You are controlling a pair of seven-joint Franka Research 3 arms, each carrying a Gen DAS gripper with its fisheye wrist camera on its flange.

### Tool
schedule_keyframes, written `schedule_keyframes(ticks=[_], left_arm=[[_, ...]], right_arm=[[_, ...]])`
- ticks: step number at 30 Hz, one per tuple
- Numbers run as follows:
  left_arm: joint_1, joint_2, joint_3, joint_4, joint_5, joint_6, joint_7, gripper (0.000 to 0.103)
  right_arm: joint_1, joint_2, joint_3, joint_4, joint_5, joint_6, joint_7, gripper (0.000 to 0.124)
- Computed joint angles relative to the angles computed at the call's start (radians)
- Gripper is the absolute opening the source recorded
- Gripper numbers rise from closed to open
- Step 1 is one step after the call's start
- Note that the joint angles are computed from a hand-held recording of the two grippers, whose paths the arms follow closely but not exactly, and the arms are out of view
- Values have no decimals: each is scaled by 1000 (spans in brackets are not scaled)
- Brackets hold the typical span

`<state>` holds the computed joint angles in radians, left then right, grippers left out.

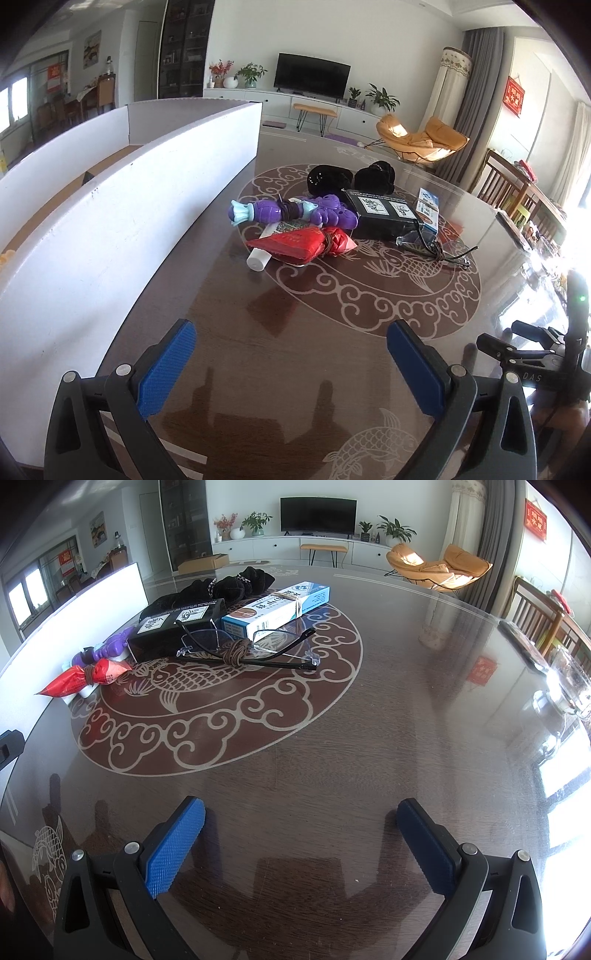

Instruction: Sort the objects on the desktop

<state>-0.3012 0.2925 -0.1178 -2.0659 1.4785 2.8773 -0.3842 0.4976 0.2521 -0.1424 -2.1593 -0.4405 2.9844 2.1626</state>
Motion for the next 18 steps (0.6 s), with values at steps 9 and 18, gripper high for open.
schedule_keyframes(ticks=[9, 18], left_arm=[[9, 14, 6, 1, -32, 50, 10, 103], [3, 6, 12, -6, -30, 47, 10, 103]], right_arm=[[-126, 111, 118, 226, 292, 35, -322, 103], [-324, 417, 392, 745, 577, -427, -863, 102]])
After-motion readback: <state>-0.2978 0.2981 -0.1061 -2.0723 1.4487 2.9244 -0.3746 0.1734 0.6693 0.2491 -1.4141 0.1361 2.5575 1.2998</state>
